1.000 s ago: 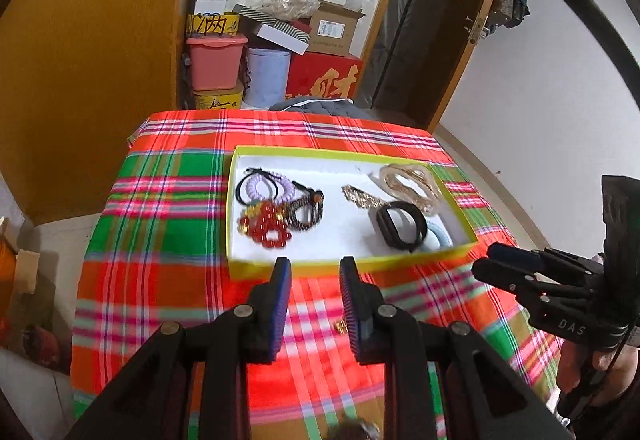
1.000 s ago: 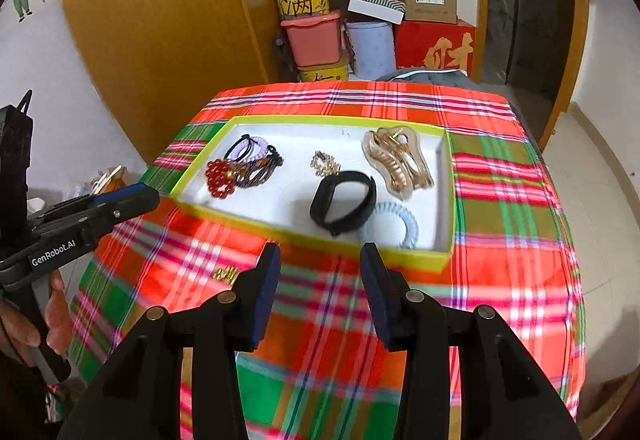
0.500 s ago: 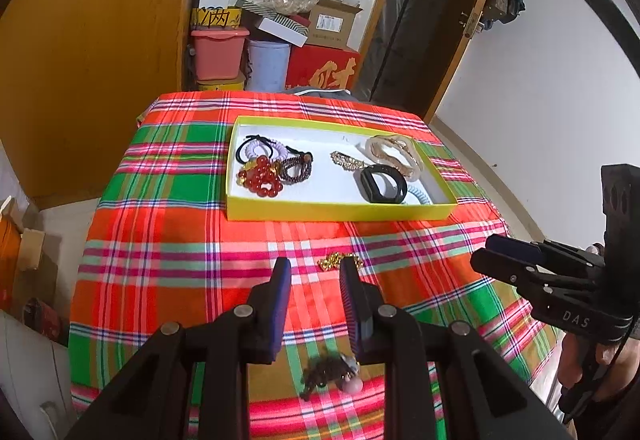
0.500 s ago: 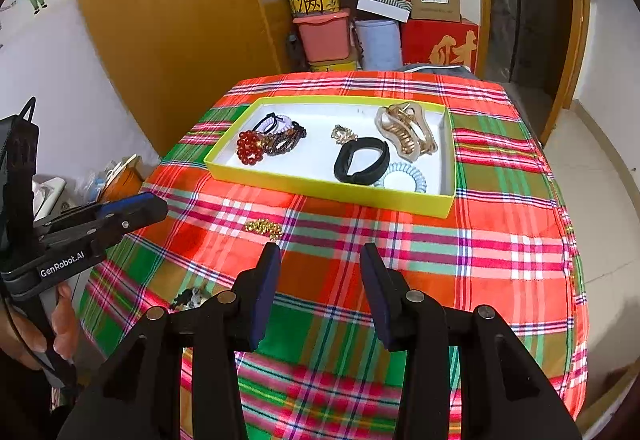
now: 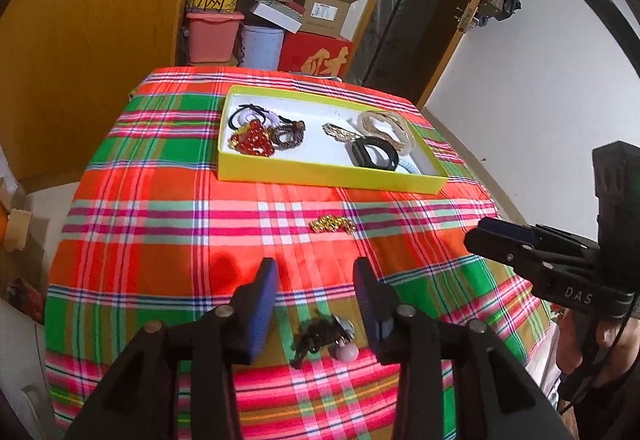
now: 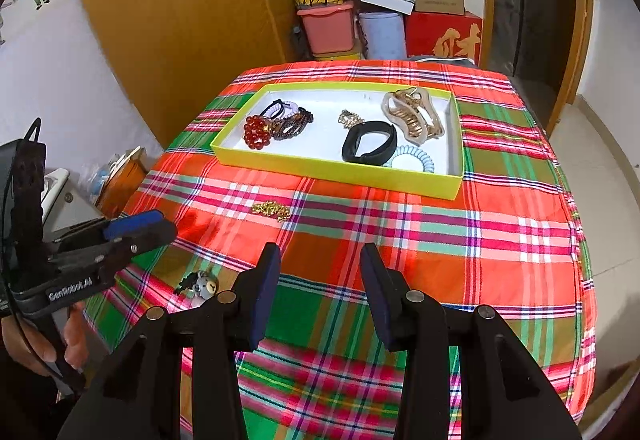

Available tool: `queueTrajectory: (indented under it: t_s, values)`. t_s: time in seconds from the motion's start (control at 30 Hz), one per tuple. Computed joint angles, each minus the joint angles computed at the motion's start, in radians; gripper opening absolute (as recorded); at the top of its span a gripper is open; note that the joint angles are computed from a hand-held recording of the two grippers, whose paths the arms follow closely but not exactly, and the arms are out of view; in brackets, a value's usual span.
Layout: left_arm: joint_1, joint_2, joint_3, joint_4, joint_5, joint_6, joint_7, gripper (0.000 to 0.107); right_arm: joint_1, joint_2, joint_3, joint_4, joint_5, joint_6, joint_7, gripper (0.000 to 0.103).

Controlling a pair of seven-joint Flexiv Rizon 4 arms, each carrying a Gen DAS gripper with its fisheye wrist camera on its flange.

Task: Organize jewelry
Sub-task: 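Grasp the grey bear charm with the left tool while the right tool moves toward the gold brooch, then grasp the gold brooch with the right tool while the left tool lifts the bear charm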

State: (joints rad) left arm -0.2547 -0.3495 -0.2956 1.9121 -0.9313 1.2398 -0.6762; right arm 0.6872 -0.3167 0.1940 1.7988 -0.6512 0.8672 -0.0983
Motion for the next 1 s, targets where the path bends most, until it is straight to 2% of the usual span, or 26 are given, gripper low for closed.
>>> queueTrajectory:
  t_s: [0.23, 0.47, 0.67, 0.77, 1.0]
  values:
    - [-0.005, 0.014, -0.003, 0.039, -0.047, -0.025, 0.052, 0.043, -0.001, 0.005, 0.000, 0.013, 0.001, 0.019, 0.010, 0.042]
    - [-0.019, 0.003, 0.014, 0.060, -0.024, -0.058, 0.046, 0.044, -0.002, 0.008, 0.005, 0.027, 0.007, 0.029, 0.020, 0.042]
    - [-0.029, -0.007, 0.011, 0.070, 0.030, -0.010, 0.044, 0.043, -0.002, 0.002, 0.004, 0.030, 0.010, 0.043, 0.023, 0.042]
    - [-0.035, -0.015, 0.017, 0.069, 0.077, 0.028, 0.013, 0.026, -0.003, -0.006, 0.003, 0.028, 0.015, 0.052, 0.015, 0.042]
    - [-0.002, -0.026, -0.014, 0.060, 0.074, 0.044, 0.001, 0.022, -0.002, -0.045, -0.005, 0.000, 0.034, 0.080, -0.025, 0.042]
